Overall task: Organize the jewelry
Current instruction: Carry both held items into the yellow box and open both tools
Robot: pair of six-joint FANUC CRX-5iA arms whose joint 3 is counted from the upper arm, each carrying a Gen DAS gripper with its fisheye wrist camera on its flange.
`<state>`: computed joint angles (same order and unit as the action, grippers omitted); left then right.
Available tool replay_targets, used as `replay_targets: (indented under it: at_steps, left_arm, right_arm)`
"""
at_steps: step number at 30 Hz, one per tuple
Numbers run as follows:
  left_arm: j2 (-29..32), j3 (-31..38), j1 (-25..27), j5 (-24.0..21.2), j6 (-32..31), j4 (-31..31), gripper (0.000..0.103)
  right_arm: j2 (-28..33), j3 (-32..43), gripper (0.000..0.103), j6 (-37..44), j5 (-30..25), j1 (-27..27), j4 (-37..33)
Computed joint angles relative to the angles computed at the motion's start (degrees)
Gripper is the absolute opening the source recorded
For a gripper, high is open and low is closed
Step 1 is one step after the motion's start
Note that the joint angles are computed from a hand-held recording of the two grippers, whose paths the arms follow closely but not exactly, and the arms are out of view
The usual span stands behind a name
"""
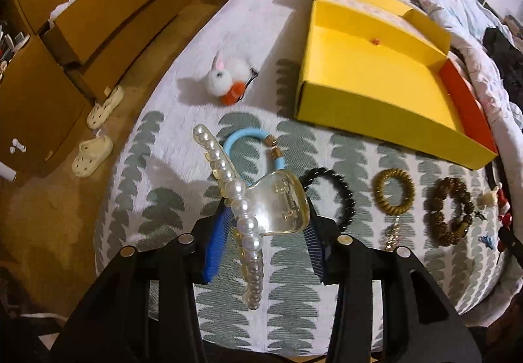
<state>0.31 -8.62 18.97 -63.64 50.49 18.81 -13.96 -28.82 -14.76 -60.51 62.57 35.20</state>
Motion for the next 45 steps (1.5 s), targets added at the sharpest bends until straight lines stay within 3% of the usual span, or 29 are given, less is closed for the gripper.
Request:
replay_targets:
  at_steps: [5, 15, 19, 25, 33, 45]
  left_arm:
    - [0.02, 0.84, -1.99, -1.02, -0.4, 1.62, 0.043]
    - [6.23, 12.13, -8.71, -4.17, 4.74, 1.05, 0.043]
    - [11.79, 20.51, -12.7, -4.21, 9.57, -1.58, 0.043]
    - [19.56, 28.83, -17.12, -4.8, 11.49, -1.43, 0.043]
    - [30.0, 39.99, -21.58, -8.09, 15.76, -5.15, 0.043]
    - [37.44, 48.65, -23.61, -11.73, 19.6, -8.96, 0.043]
  right_arm:
    - [0.6, 0.95, 0.023, 0.91, 4.6, -2.54, 3.38]
    - [12.59, 18.64, 0.023, 22.4, 11.0, -14.06, -3.81]
    - [19.1, 27.8, 0.023, 31.95, 10.84, -19.05, -9.14]
    - [27.24, 37.12, 0.023, 41.18, 9.13, -25.49, -16.61]
    - [34.77, 42.92, 0.023, 48.69, 6.14, -30.85, -23.41]
    - [41.15, 48.84, 0.024, 53.52, 4.11, -33.81, -26.44]
